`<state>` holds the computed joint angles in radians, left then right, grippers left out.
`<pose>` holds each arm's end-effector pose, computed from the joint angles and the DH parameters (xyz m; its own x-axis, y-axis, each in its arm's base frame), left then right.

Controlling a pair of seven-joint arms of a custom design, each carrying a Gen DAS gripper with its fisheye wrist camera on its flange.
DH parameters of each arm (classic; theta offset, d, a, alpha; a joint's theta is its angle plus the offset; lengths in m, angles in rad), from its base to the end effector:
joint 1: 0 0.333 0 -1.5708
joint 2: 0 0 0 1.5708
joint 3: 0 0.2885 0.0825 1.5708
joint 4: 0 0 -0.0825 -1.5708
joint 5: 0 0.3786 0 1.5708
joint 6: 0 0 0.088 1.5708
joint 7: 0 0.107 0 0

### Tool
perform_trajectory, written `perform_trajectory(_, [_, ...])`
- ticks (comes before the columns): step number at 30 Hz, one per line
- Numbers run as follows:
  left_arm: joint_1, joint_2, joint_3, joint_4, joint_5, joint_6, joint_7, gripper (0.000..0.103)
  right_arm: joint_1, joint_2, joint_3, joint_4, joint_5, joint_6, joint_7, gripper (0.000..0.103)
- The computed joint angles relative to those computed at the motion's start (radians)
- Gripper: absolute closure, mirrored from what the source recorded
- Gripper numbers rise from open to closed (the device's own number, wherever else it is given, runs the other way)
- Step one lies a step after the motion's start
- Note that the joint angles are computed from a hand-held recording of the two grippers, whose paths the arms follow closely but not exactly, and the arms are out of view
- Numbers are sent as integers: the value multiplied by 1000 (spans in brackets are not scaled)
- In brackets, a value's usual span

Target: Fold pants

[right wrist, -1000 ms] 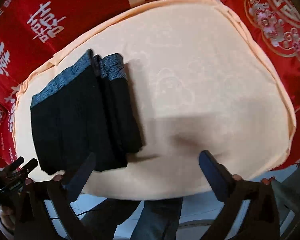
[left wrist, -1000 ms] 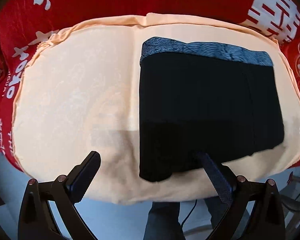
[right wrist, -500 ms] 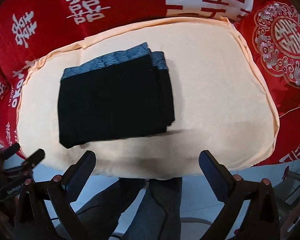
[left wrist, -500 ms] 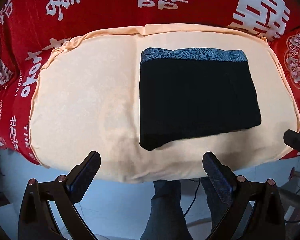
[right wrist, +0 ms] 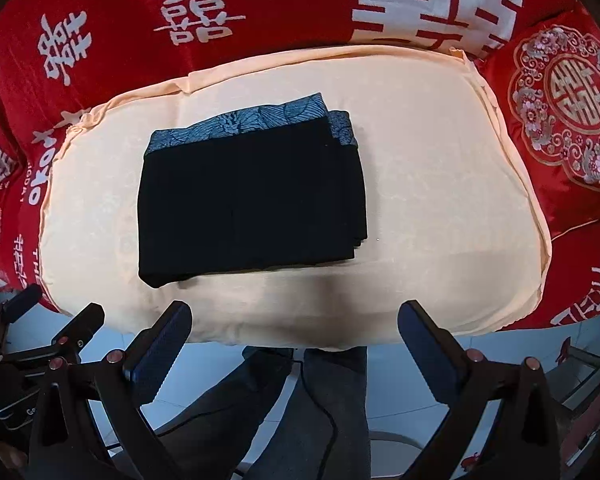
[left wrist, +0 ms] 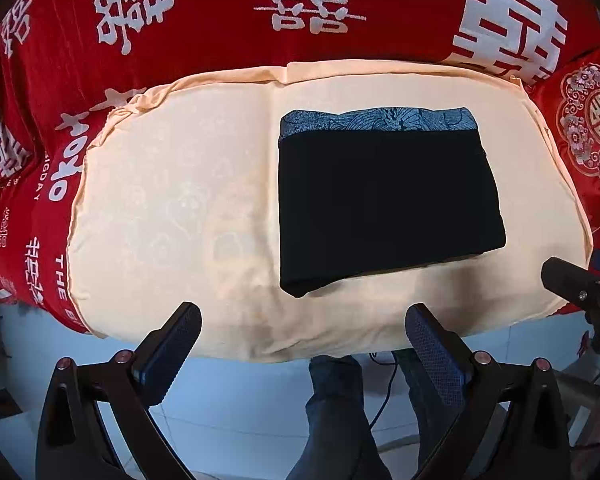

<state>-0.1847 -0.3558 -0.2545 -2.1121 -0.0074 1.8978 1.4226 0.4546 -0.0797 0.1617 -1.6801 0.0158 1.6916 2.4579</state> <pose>0.4193 -0.2102 0.5441 -0.2713 -0.9606 -0.0604 -0.9504 0.2773 -0.1407 0.4362 0.3147 0.5993 -0.2660 -0.9613 -0.0717 -0.9613 0.2701 -0.0546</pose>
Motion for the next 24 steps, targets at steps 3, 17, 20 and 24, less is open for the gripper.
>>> perform_trajectory(3, [0, 0, -2, 5, 4, -1, -4, 0, 0, 13, 1, 19, -5, -9, -4, 0])
perform_trajectory(17, [-9, 11, -4, 25, 2, -9, 4, 0, 1, 33, 1, 53, -19, -35, -3, 0])
perform_trajectory(20, [-10, 14, -4, 30, -1, -10, 3, 0, 1, 37, 1, 56, -19, -37, -4, 0])
perform_trajectory(24, [-12, 16, -6, 34, 4, -11, 4, 0, 3, 43, 2, 62, -25, -40, -10, 0])
